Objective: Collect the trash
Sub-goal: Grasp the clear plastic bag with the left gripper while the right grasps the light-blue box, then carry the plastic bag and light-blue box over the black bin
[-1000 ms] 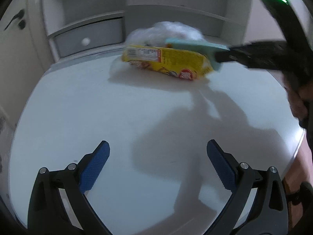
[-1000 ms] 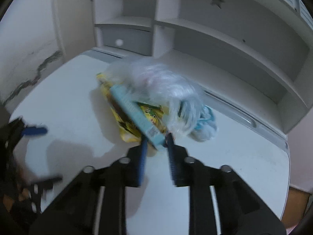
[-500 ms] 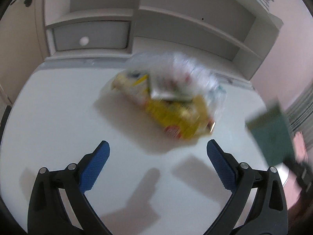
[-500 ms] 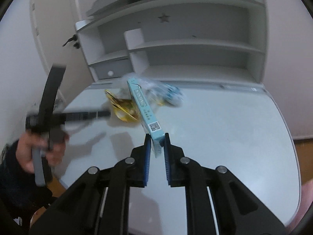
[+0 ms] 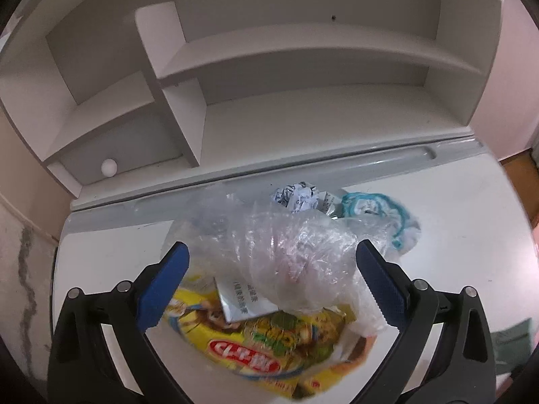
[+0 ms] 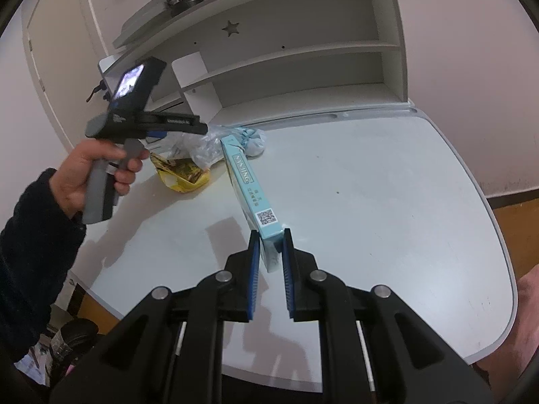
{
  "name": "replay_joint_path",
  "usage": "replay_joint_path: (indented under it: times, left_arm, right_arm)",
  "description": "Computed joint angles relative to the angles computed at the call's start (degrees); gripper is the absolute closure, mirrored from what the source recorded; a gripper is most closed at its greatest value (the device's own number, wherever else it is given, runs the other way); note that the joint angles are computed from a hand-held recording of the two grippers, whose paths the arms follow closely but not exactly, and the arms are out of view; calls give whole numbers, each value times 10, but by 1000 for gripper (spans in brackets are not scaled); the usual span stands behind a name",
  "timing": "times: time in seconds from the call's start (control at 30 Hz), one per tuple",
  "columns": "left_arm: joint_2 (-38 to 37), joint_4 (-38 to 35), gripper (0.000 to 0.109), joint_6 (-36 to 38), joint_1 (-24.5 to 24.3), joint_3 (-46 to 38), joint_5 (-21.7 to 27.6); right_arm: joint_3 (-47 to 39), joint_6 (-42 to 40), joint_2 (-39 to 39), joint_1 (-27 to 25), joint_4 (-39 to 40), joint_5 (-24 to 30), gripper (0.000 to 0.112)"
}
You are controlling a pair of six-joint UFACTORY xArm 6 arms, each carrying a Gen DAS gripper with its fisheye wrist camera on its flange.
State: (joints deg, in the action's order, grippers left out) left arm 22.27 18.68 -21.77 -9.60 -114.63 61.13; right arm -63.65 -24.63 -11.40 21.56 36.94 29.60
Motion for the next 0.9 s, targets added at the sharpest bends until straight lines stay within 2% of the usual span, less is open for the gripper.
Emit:
replay_joint_path:
  times: [0.03,0.1,0.17,0.2,0.3,0.37,0.43,0.6,0.73,0.9]
  left_arm:
    - [-5,-2,17,1,0,13,-16]
    - [-21,5,59,-4,-2,40,-38]
    - [-25,12,80,-9,2,47,-47]
    - [-38,12,87,-15,2,61,-56]
    - [-68,19,89,-24,-2,87,-72]
    - [-90,37,90,-35,-11,104,-82]
    - [-117,36,91,-34,-25,127,-106]
    - [-162,23,91,-18,-86,162,-149]
    - [-171,-27,91,23,-161,182,-185]
    - [-140,-84,91,74,-264,189,-237]
  right_arm:
    - [2,0,-2,-3,3,-1,99]
    - [7,-1,-6,-8,8,-4,99]
    - [12,3,-11,-12,10,-7,100]
    - [15,9,-14,-14,7,-9,100]
    - [25,19,-27,-23,6,-18,100]
    - [39,45,-38,-28,-21,-37,101]
    - [48,54,-47,-40,-16,-35,101]
    - [102,92,-109,-78,-45,-57,101]
    - [167,129,-183,-143,-62,-68,101]
    - [265,166,-277,-268,-85,-58,101]
